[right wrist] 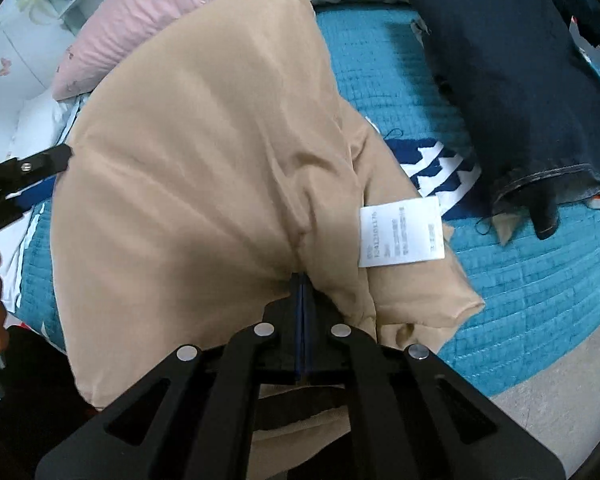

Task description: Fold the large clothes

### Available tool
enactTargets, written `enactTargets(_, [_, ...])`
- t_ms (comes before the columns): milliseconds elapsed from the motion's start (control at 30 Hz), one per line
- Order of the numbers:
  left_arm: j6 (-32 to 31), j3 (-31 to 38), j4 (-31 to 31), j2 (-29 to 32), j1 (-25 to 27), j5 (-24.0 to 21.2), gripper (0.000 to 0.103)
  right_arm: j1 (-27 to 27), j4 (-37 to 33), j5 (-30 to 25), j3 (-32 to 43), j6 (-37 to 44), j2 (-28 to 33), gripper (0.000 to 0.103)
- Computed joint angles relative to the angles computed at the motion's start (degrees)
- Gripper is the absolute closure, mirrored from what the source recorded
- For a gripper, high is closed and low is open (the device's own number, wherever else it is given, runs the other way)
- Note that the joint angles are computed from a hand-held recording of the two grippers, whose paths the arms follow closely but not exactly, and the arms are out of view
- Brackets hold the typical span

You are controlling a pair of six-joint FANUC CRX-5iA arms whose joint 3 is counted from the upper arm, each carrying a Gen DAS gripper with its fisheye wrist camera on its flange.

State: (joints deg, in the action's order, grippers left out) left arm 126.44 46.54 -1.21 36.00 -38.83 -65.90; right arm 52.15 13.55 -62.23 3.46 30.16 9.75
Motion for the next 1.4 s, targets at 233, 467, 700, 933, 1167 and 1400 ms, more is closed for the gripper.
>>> enactTargets(233, [0.58,10.9,-4.85,6.36,-1.26,-7.63,0.016,0.1,0.56,-1.12,3.43,-2.02,-1.12,0.098])
enactTargets(467, [0.55,9.88,-3.31,6.57,-0.74,-5.96,0.016,-5.51,-0.92,1.26,16.38,7.94,8.53,0.099])
enactTargets(700, [-1.45,17.78,-2.04,12.12,-0.18,-10.39,0.016,-9.71,-7.99,-3.34,22.89,11.41,16.83,0.103])
enactTargets(933, [-1.53,14.83,-0.45,10.58,0.37,-8.32,0.016,-5.11,-4.3,-1.68,10.78,6.73,3.28,0.097])
enactTargets(1167, [-0.38,3.9,1.81,3.66,0.53,-0.08,0.016,-4.97,-12.27,4.21,-1.56,5.99,-2.49,0.103])
enactTargets(1400, [5.45,-20.14,4.83,-11.4,-1.44,11.74,0.016,-3.82,-9.77,9.68,-6.03,-1.19,-5.88,0.102])
